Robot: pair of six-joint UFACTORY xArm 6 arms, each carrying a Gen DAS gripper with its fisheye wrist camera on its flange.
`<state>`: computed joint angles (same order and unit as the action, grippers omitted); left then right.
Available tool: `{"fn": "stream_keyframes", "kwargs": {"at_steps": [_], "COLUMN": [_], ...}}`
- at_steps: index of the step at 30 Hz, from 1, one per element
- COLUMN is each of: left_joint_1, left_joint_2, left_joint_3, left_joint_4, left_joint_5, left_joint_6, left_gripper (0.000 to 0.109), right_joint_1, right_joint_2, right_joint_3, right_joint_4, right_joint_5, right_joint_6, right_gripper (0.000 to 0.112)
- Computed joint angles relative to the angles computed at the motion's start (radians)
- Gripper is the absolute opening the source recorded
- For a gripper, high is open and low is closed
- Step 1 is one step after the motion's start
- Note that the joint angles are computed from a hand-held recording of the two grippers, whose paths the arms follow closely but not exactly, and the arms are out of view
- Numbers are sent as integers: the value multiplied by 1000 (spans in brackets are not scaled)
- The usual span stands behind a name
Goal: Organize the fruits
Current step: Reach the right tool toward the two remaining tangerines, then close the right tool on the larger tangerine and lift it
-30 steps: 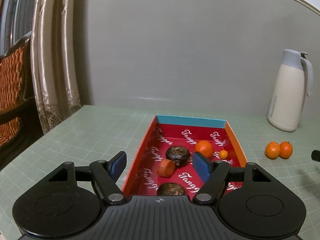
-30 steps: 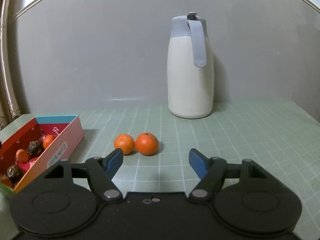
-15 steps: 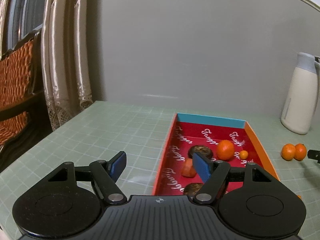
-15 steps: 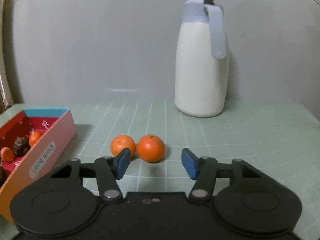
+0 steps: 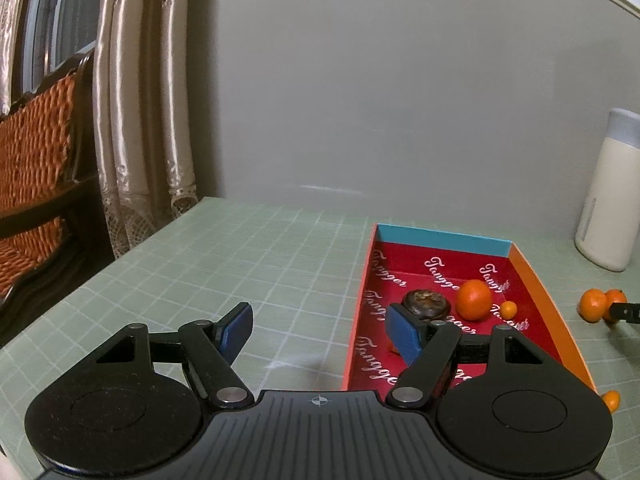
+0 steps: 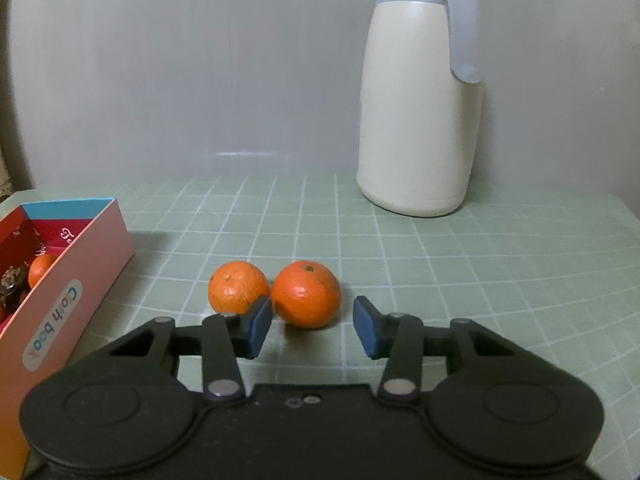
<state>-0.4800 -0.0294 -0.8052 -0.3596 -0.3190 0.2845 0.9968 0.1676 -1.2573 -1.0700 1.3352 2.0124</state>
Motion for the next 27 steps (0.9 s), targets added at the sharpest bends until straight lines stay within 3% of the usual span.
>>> {"fn": "stream_keyframes", "kwargs": {"at_steps": [5, 20, 27], "left_joint_1": [14, 54, 47], "left_joint_2": [1, 4, 4], "left_joint_3": [-1, 4, 2], "left_joint_4": [30, 129, 98], "left_joint_5": [5, 9, 11], "left_joint_6": [-24, -103, -73], "left_gripper": [73, 73, 73], "right_joint_1": [-18, -54, -69], "right_joint_2": [0, -8, -15], "right_joint_3": [1, 30, 40], "right_joint_4": [6, -23, -26], "right_joint_5": [-24, -80, -106], "right_joint_6": [3, 53, 77], "right_gripper": [38, 42, 41]}}
